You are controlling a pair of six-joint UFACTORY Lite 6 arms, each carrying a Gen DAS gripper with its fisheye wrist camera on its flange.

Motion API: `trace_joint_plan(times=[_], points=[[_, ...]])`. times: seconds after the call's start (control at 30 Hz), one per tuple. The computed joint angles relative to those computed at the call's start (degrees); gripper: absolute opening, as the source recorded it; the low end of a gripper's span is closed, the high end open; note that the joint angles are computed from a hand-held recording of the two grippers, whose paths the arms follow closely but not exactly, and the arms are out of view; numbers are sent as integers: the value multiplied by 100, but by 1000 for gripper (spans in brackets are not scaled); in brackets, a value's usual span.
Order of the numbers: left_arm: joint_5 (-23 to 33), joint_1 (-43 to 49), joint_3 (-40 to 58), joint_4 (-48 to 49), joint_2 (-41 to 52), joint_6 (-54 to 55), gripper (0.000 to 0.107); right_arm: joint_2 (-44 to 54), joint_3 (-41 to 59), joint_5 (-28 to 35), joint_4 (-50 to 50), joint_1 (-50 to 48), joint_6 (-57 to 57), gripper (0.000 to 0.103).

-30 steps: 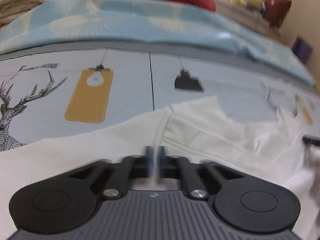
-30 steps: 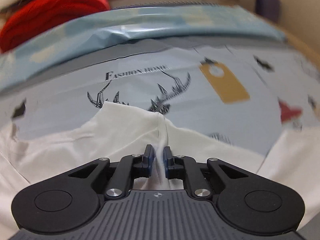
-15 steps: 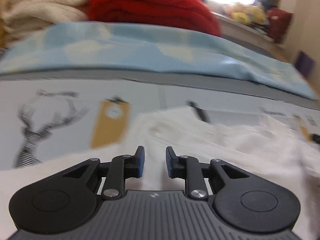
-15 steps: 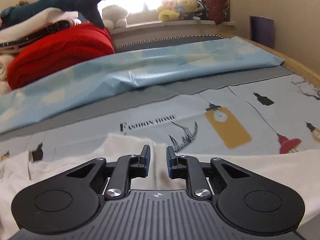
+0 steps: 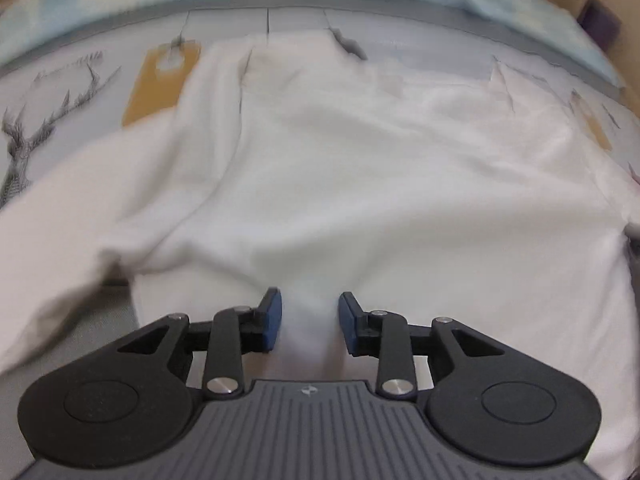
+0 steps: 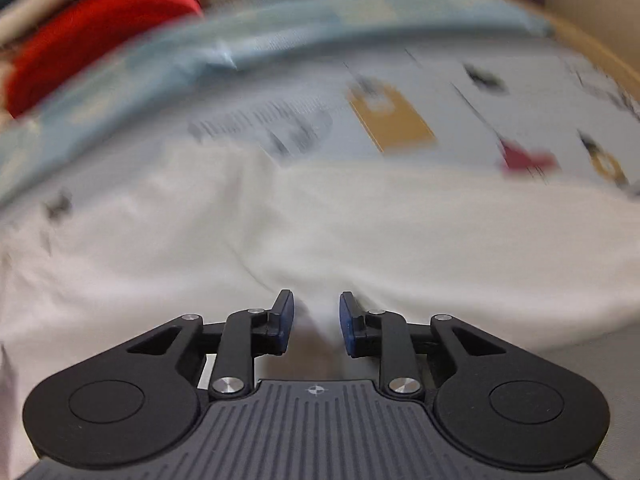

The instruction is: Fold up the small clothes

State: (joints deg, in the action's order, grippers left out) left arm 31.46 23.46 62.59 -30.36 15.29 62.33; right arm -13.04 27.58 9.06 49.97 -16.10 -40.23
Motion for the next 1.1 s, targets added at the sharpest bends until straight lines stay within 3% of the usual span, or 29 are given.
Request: trace_joint_plan(times=[0.07,0.13,0.17,0.23,0.33,0.37,0.43,0.5,0.57,0.6,0.63,0.67,0.77,0.87,0.93,1.0,1.1], points=[[94,-164,-276,979,-493,-568,37,-305,-141,868,903,-1073,-961,29],[678,8,-413,1019,-1464,-421,38,-670,-193,1226,1020,-2024,-1222,37],[1091,271,-491,681,-1945,9,41,-877,-234,1281,1165,-2557,-1527,44],[1926,1070,-662,-138,-2680,1073,49,-757,-137,1450,1875,-3695,-2607,47],[2807,2534,-1196,-1333,-3349,2426,54,350,445,1572,2803,-5145,-3659,47],[2816,2744,-1485,-1378,-3563,2552,54,739,668,1568,2930,-5515,-3698,47],[2229,2538,-1877,-1063,-3856,2516,50,1646,1291,1451,3001,-6127,-3361,47],[2002,2538,-1957,-1397,-4015,2783,50,2293,1695,1576,3284,-6537,-3486,47],[1906,2450,-1774,-1503,-3791,2635,50,2475,1711,1836,3910,-6691,-4219,47],[1843,2390,-1638,-1393,-3637,2325,50,2499,1728,1885,4045,-6664,-4444,42],[1815,2363,-1521,-1267,-3506,2064,50,2612,1766,2096,4240,-6682,-4774,7],[1840,2359,-1371,-1111,-3372,1775,50,2817,1900,2343,4365,-6682,-4996,2],[2041,2540,-950,-1029,-2986,1562,50,2998,1913,2159,5899,-6657,-6418,2],[2337,2883,-567,-904,-2573,1636,50,2969,1969,1688,6501,-6453,-7055,10],[2709,3151,-253,-800,-2308,1670,50,2595,1847,1349,6093,-6334,-6666,21],[3007,3384,-14,-748,-2100,1681,50,1867,1594,1191,5084,-6342,-5554,23],[3489,3769,344,-722,-1787,1795,50,787,1374,1645,3577,-6423,-4138,23]])
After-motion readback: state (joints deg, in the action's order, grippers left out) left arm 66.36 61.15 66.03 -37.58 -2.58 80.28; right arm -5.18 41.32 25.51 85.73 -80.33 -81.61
